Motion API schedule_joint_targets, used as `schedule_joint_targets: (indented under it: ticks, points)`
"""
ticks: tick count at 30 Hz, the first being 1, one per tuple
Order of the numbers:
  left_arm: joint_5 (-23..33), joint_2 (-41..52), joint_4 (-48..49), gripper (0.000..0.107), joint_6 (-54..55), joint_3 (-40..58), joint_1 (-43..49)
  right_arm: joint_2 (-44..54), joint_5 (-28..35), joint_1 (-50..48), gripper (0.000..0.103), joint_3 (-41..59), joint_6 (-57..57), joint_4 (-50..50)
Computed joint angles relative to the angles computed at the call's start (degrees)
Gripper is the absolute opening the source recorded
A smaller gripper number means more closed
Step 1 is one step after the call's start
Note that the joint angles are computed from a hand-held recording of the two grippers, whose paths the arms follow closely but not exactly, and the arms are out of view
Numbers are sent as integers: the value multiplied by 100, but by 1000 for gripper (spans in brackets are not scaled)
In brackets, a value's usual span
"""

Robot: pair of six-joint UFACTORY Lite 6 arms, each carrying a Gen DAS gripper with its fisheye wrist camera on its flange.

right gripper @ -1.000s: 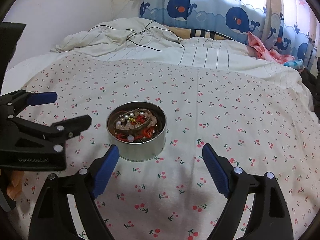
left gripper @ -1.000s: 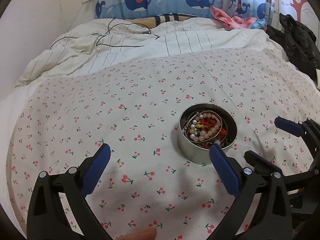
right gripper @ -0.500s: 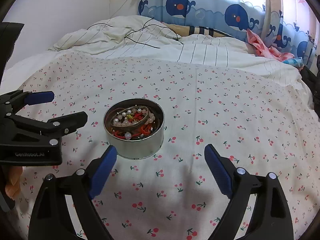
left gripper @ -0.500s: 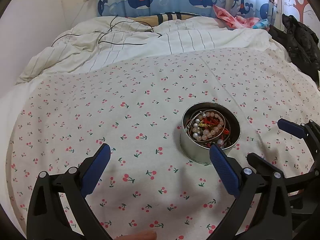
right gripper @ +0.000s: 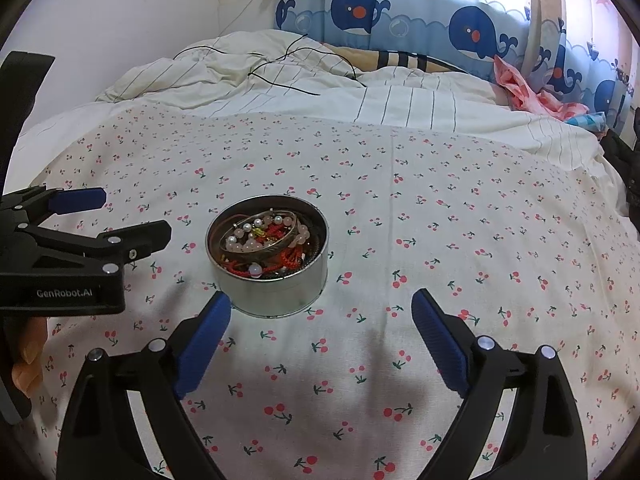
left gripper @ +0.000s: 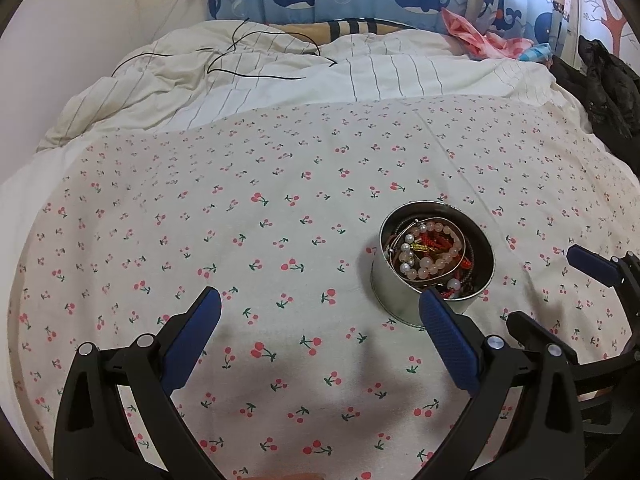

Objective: Organize jewelry

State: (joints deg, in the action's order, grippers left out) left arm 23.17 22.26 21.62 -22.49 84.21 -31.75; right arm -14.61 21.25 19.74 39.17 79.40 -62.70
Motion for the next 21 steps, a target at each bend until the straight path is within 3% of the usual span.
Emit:
schedule_joint_targets:
  ticks: [21]
  points:
    - [55, 25, 293, 95, -257, 23, -30, 26, 18, 34, 88, 11, 48, -18]
